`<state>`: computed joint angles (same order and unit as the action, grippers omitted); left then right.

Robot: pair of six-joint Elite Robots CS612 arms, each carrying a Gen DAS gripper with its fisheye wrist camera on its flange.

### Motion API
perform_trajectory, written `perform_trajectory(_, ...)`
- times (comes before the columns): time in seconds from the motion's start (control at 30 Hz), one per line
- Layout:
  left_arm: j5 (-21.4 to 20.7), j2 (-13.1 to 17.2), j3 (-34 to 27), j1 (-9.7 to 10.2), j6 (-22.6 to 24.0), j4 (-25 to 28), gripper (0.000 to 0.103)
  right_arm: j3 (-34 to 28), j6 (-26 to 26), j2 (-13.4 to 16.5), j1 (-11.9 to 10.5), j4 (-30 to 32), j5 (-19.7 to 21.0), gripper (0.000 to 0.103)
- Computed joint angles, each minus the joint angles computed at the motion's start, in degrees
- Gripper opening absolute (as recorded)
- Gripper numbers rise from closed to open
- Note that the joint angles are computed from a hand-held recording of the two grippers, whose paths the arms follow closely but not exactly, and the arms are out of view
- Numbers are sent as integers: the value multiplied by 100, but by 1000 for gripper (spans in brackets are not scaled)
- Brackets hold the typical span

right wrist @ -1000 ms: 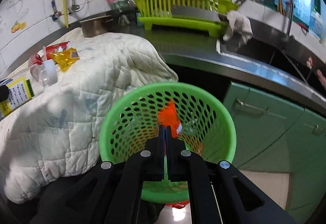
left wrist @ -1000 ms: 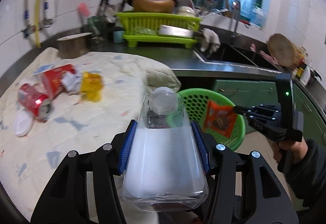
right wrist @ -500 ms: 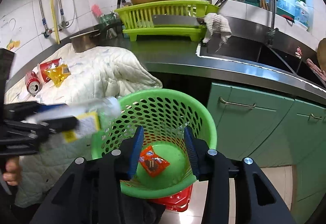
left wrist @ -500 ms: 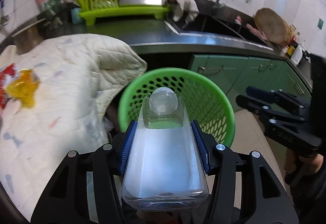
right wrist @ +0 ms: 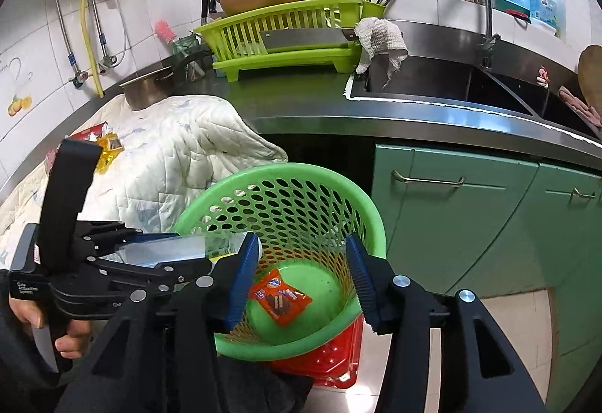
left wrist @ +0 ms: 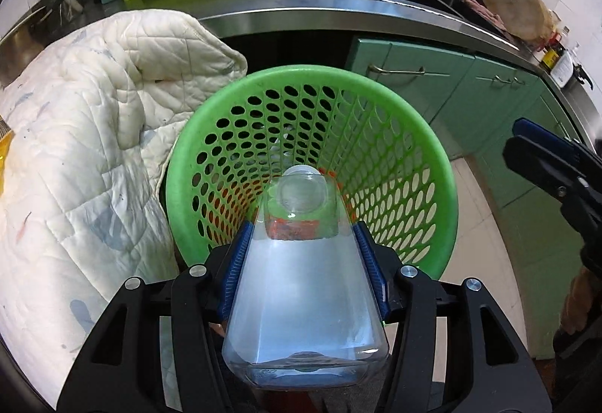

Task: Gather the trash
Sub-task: 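Lower the clear bottle into the green basket and open the left tool, then grasp the yellow plastic bag with the right tool while the left tool grasps the red can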

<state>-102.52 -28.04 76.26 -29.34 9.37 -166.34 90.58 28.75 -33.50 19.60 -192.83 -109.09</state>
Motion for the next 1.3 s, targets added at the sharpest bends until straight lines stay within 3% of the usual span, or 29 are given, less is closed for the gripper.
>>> perform_trajectory(0.2,-107,-8,36,40,-115,-124,64,-10,-16,-2,11,-29,4,49)
perform_trajectory(0.67,-276,-358,598,262,-511,-1105,64,-202,-378,-3,130,-143,56,54)
perform_trajectory(0.93,22,-632,1071,491,-899,-1769,64,-512,-582,87,197,-59,346,57)
perform_trajectory(1.3,760,-829,1469,923,-1855,-2447,64,-1559,-1147,462,265,340,1276,57)
